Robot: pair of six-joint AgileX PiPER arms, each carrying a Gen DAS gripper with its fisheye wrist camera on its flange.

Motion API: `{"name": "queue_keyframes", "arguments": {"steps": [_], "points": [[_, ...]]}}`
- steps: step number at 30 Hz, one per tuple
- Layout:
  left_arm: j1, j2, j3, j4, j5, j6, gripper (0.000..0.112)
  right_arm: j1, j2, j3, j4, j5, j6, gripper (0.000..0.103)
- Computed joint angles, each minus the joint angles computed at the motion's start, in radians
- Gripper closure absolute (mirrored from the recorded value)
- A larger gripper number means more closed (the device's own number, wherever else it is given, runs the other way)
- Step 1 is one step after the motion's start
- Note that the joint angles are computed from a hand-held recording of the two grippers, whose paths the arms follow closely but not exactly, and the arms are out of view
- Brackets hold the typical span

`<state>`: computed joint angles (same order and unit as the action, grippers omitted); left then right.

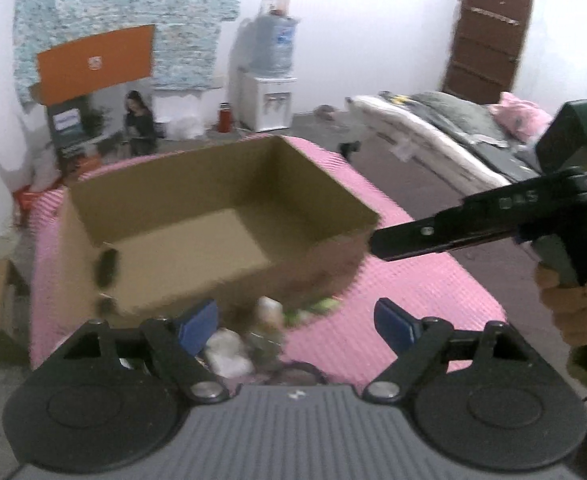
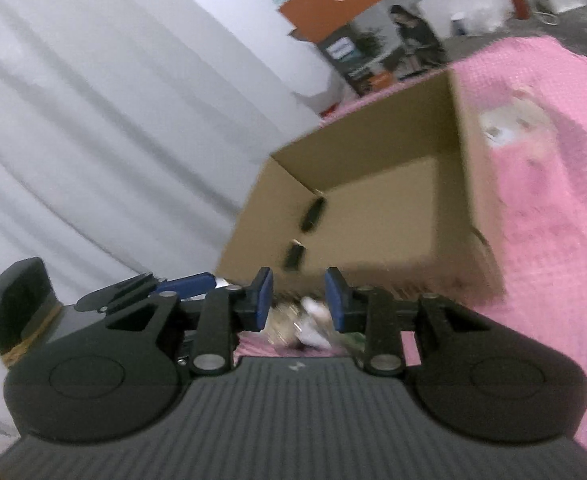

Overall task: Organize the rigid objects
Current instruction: 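Move the right gripper back to the green glue stick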

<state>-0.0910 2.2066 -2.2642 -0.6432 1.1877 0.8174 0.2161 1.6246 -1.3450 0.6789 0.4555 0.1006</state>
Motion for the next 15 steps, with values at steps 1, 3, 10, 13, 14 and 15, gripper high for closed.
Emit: {"name": "queue_keyframes", "arguments": {"steps": [1,3,10,13,14,15], "points": [[-0.007,-0.032,0.082,-0.020,-0.031,0.033,0.026,-0.001,-0.023,0.056,0.016,-0.026,-0.013,0.075],[-0.032,-0.069,0.202,-0.046,-0.084,0.087,0.026,-0.013,-0.042,0.132,0.056,-0.053,-0.047,0.074],[-0.139,-0.089,0.380,0.022,-0.265,0.129,0.037,-0.066,0.074,0.181,0.210,-0.107,-0.181,0.073],[-0.164,-0.032,0.320,0.066,-0.251,0.081,0.043,-0.090,0.142,0.147,0.286,-0.093,-0.266,0.073],[-0.170,-0.015,0.301,0.079,-0.248,0.069,0.045,-0.096,0.164,0.125,0.292,-0.081,-0.278,0.073],[-0.177,0.005,0.274,0.095,-0.243,0.054,0.048,-0.103,0.187,0.110,0.314,-0.073,-0.309,0.073]]}}
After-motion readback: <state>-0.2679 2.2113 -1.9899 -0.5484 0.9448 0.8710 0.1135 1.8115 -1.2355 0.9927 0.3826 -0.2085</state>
